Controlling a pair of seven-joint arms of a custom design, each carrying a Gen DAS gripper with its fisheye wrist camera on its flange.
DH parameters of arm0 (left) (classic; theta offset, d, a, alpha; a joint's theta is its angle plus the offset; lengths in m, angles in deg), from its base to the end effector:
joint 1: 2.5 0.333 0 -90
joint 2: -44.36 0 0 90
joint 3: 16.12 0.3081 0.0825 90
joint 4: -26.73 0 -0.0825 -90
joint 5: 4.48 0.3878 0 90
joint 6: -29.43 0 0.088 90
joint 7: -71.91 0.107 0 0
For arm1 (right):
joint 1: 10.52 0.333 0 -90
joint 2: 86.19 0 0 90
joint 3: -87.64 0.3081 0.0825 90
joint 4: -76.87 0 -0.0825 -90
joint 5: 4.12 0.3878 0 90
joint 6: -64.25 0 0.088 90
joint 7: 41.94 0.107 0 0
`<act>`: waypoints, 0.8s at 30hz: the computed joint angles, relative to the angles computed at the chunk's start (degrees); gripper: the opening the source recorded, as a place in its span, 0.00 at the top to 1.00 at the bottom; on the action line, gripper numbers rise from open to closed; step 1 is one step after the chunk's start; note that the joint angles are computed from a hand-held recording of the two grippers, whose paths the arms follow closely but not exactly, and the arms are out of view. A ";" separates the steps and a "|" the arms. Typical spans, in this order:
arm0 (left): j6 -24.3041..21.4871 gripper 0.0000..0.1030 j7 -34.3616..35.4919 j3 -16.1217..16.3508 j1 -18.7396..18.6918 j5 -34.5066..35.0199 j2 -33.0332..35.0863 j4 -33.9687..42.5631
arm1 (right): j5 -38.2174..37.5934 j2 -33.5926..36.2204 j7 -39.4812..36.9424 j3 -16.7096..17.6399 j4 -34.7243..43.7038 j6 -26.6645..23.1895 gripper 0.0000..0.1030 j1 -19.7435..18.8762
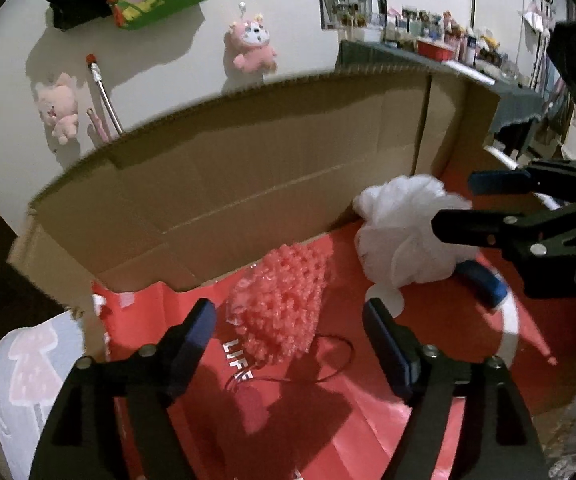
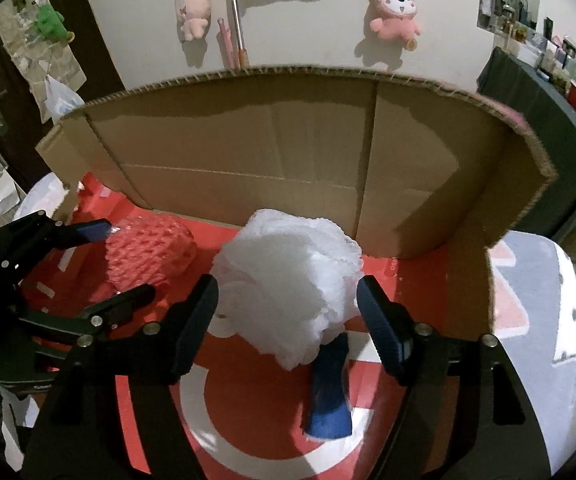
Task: Organize soft objects
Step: 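Open both tools to drop the mesh ball and bath puff in the box, then move both tools back toward the remaining soft items on the table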
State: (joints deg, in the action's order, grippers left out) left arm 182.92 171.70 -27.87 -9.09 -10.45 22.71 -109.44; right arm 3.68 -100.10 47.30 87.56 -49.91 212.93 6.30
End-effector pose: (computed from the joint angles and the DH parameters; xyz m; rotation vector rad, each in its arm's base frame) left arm 0.4610 -0.1580 0.5321 -1.4163 2.1985 -0.6940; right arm 0.5076 0.1499 0.5417 -1.9863 1.6045 -0.3852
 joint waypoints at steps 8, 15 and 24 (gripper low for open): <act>3.76 0.04 -1.98 0.35 -0.96 -3.96 -9.91 -5.18 | -3.32 -8.54 2.87 0.81 -4.38 1.72 0.25 -0.18; 6.96 0.00 -5.20 0.55 -2.40 -6.86 -21.41 -10.80 | -6.82 -18.88 5.50 1.01 -10.13 3.66 0.22 1.04; 5.83 0.00 -8.30 -1.07 -2.38 -6.93 -35.47 -16.62 | -13.83 -33.64 11.31 3.82 -18.06 4.42 0.19 0.64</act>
State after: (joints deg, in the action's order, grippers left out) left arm 188.75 163.40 -28.93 -11.47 -17.38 -12.76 -126.06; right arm -10.15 -133.74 58.61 91.38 -67.96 217.35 6.94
